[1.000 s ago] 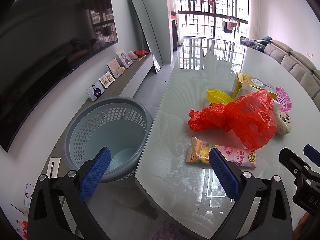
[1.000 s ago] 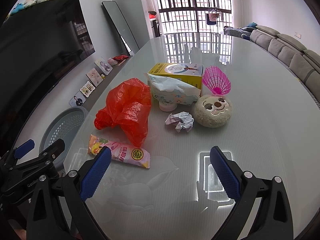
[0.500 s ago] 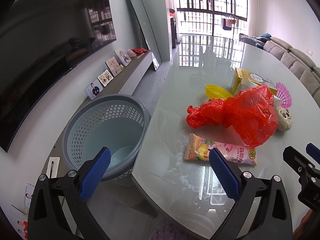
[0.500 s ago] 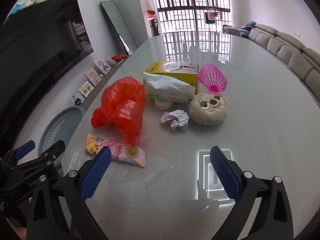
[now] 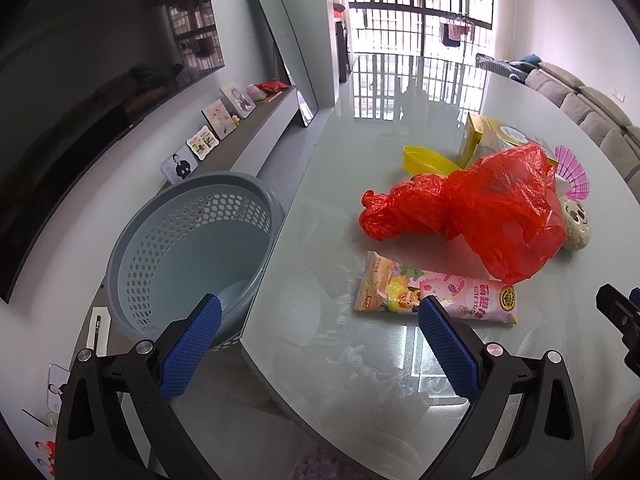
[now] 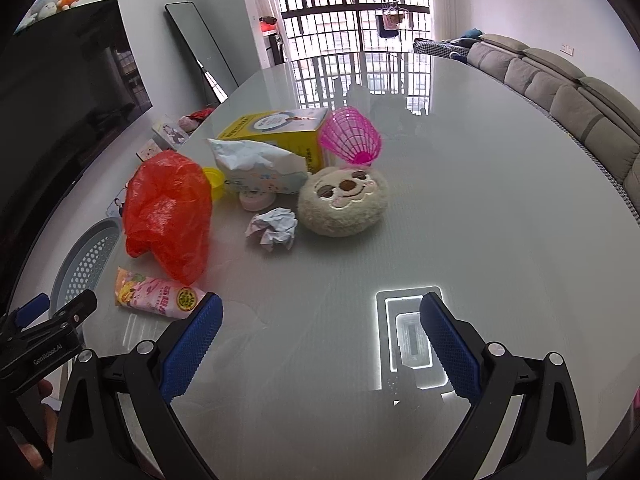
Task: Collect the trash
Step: 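Grasp the beige plush face toy with the right tool while the left tool approaches the pink snack packet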
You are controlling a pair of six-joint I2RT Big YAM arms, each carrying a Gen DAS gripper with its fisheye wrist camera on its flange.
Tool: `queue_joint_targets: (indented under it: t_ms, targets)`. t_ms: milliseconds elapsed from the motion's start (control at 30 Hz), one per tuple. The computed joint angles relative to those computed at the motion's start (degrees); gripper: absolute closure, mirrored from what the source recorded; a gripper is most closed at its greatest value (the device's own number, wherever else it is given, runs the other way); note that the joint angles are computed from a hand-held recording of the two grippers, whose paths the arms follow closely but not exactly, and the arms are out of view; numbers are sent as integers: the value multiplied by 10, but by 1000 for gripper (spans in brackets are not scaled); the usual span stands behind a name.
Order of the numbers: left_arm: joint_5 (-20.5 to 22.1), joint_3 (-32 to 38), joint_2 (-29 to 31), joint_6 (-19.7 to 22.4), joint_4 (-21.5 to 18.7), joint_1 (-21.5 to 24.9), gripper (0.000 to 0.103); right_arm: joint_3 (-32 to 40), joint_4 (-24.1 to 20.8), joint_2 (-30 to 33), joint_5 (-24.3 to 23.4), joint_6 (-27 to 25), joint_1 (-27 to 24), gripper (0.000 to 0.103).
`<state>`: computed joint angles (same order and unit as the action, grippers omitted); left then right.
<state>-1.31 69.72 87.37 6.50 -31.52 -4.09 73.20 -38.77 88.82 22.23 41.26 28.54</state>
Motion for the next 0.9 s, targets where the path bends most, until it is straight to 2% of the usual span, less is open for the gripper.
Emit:
queue_joint_targets:
  t_ms: [167,400,667,900]
  targets:
    - [-4,9,11,-5,-3,-5,6,4,2,9,1,-6,-24,9]
    - [-9,21,21,-10,-6,-8,6,46,5,46,-24,-28,-60,9]
    - [-9,40,39,-11,-14,-10,6,114,-24,105,-51,-45,-86,9]
    - [-10,49,48,-11,-19,-13,6,139,-40,135,-66,-53,-98,9]
